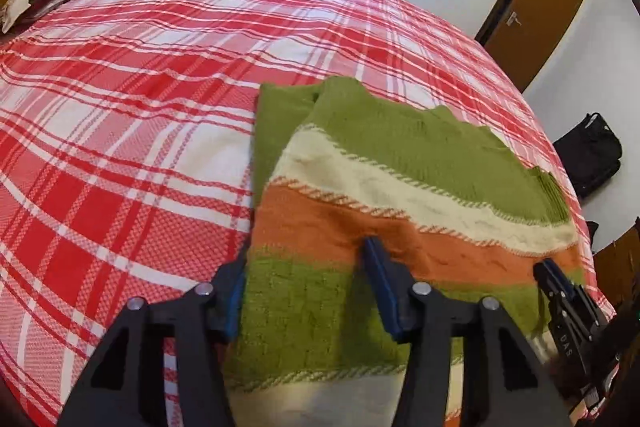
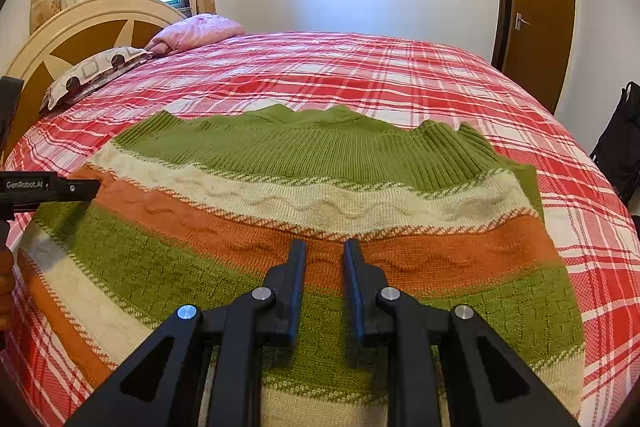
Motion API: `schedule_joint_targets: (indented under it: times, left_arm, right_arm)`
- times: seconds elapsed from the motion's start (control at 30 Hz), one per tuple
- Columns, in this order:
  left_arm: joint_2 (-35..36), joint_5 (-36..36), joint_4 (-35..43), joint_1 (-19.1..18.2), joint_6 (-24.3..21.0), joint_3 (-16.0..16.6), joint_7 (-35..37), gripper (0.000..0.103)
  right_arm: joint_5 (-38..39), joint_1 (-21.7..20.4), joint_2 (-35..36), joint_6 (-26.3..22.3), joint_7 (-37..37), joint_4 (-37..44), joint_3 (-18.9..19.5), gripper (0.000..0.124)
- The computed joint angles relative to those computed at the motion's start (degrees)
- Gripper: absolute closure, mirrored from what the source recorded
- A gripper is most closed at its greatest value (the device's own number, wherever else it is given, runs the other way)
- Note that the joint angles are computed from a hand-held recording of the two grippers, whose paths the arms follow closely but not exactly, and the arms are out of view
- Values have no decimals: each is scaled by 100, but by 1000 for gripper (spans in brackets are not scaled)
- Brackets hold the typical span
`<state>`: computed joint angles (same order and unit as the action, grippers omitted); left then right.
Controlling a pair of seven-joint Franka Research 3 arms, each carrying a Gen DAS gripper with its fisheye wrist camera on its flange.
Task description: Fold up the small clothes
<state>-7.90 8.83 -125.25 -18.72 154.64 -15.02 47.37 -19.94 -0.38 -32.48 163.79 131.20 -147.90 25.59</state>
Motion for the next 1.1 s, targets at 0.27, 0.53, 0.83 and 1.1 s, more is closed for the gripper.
schedule_joint_targets:
  times: [0.27, 0.53, 0.83, 1.1]
  left_arm:
    - [-97, -555, -136, -5, 281, 88, -149, 84]
    - [-13, 191, 7, 139, 5, -75, -767, 75]
    - [120, 653, 254, 138, -398, -69, -1004, 52]
    - [286, 1026, 530, 123, -690, -107, -1235, 48]
  right_arm:
    - [22, 25, -22, 3, -3, -14, -22, 104]
    - [14, 32, -8, -166, -10, 65, -7, 104]
    - [218, 350, 143, -232, 329, 506, -58, 104]
    - [-394, 358, 1123, -344, 836, 1016, -44, 104]
